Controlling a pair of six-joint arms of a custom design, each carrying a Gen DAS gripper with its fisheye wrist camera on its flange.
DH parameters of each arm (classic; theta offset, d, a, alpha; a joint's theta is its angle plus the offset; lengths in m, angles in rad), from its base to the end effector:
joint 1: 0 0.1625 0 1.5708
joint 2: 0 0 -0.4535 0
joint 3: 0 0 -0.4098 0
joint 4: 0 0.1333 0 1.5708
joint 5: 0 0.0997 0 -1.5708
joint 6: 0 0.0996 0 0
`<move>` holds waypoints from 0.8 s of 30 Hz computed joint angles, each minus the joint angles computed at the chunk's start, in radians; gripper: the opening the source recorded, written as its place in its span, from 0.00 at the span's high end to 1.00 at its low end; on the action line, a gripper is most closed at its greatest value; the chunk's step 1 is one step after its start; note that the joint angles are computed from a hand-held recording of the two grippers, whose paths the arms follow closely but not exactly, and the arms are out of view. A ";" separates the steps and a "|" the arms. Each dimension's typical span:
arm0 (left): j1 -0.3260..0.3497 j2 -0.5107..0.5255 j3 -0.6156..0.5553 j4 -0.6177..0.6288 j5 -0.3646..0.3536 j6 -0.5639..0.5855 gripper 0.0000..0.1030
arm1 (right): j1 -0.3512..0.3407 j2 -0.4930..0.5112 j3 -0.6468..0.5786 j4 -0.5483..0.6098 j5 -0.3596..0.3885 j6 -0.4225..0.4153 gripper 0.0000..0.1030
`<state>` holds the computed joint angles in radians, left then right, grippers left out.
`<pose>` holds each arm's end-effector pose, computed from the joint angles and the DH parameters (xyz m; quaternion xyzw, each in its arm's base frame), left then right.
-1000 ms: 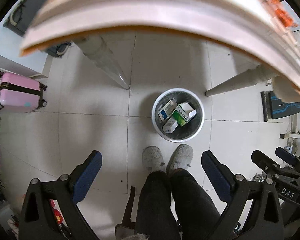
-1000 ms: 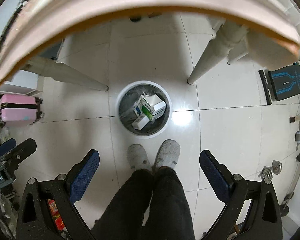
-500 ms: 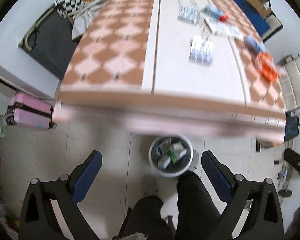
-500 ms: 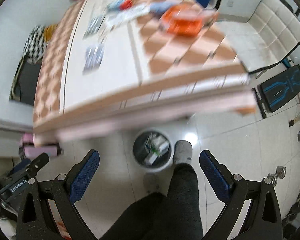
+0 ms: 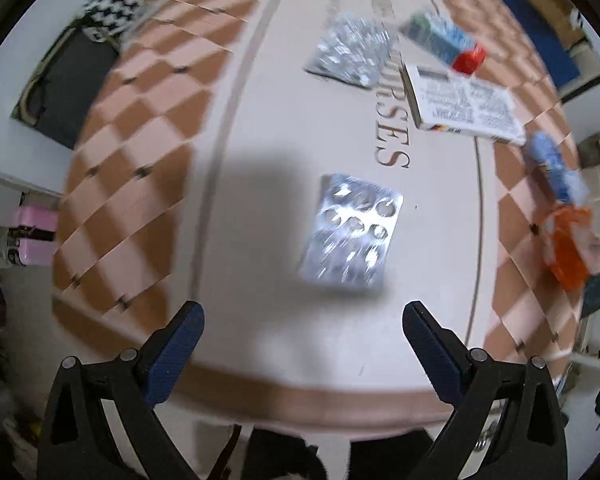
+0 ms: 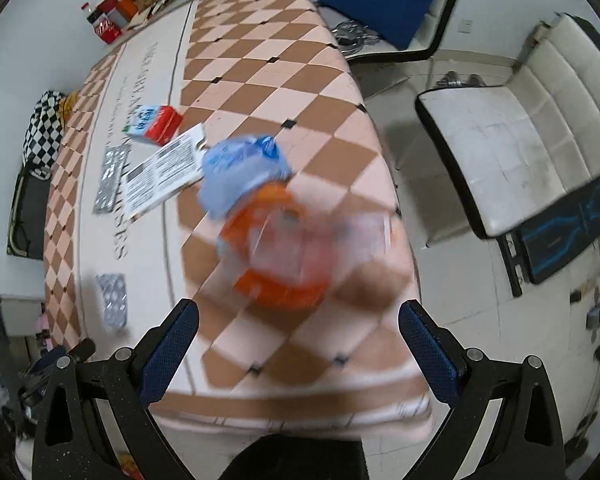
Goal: Collect trash
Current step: 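Grasp the silver blister pack with the left gripper while the right grasps the orange bag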
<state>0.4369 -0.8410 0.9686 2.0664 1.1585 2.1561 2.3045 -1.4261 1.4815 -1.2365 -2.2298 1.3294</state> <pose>-0.4473 -0.4001 0.4324 0.1317 0.9245 -0.0231 0.3570 0.4132 -0.3503 0.4779 -0.2125 -0.9058 0.1783 0.3202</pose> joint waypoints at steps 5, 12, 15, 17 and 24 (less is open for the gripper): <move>0.061 0.094 -0.035 -0.001 0.016 0.064 0.02 | -0.114 -0.005 0.045 -0.090 0.039 -0.200 0.02; 0.081 0.078 -0.019 -0.067 0.035 0.081 0.10 | -0.163 0.046 0.057 -0.107 0.018 -0.361 0.02; 0.069 0.072 -0.015 -0.075 0.032 0.069 0.31 | -0.163 0.044 0.068 -0.135 0.024 -0.387 0.12; 0.062 0.073 -0.023 -0.069 0.029 0.057 0.50 | -0.168 0.037 0.077 -0.161 0.053 -0.395 0.58; 0.054 0.054 -0.014 -0.066 0.035 0.014 0.59 | -0.151 -0.002 0.129 -0.251 0.110 -0.401 0.77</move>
<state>0.4911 -0.7867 0.9544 2.0004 1.1937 2.1700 2.1536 -1.4277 1.6107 -1.4873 -2.1198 0.9288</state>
